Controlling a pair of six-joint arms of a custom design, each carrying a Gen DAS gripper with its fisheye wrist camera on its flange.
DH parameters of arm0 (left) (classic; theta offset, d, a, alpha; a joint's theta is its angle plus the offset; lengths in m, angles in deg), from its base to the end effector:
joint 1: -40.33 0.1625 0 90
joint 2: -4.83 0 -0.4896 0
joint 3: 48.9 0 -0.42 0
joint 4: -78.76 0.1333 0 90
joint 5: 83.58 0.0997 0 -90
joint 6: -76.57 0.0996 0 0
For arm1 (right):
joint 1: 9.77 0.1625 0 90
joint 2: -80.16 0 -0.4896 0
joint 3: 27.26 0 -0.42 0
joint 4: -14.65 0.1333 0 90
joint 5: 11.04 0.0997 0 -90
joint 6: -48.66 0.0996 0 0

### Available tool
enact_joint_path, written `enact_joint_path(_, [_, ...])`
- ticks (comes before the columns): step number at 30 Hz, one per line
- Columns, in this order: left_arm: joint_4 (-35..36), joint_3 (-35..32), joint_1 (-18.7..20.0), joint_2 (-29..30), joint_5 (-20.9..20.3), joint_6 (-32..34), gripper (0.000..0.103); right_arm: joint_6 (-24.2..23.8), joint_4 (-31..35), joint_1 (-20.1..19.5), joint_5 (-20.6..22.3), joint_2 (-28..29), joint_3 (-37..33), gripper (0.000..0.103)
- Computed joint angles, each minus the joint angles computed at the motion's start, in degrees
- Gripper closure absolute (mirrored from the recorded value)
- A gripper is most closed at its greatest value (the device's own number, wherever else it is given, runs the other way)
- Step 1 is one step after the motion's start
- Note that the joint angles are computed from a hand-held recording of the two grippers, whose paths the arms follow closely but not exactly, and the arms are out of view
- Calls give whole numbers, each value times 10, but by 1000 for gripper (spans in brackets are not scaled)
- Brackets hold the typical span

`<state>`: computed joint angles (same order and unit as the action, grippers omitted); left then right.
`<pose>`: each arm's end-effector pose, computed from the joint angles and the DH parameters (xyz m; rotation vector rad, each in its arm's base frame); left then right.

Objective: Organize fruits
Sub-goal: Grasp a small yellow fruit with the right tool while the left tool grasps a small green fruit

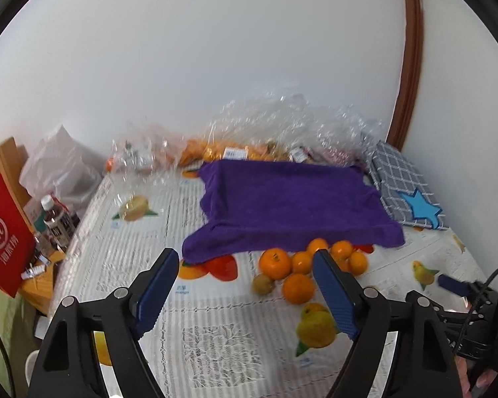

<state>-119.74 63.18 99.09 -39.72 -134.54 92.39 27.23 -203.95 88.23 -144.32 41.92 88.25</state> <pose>-0.1619 -0.6450 0.1248 0.6624 2.3122 -0.9961 0.1473 -0.5812 0.0884 0.1492 -2.1757 0.9229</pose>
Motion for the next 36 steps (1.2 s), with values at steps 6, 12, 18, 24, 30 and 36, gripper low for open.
enact_joint_path(6, [22, -14, 37, 7, -40, 4, 26, 15, -2, -36, 50, 24, -9, 39])
enact_joint_path(12, [56, -27, 60, 14, -72, 15, 26, -11, -5, -43, 89, 40, -16, 42])
enact_joint_path(18, [106, -50, 73, 27, -75, 0, 31, 3, 52, -48, 86, 46, -44, 52])
enact_joint_path(24, [118, -65, 77, 49, -68, 4, 33, -14, 60, -51, 90, 48, -53, 68])
enact_joint_path(30, [137, -86, 82, 68, -80, 5, 36, -24, 46, -67, 95, 27, -33, 75])
enact_joint_path(36, [147, -102, 81, 78, -89, 13, 54, -18, 46, -82, 106, 12, -24, 75])
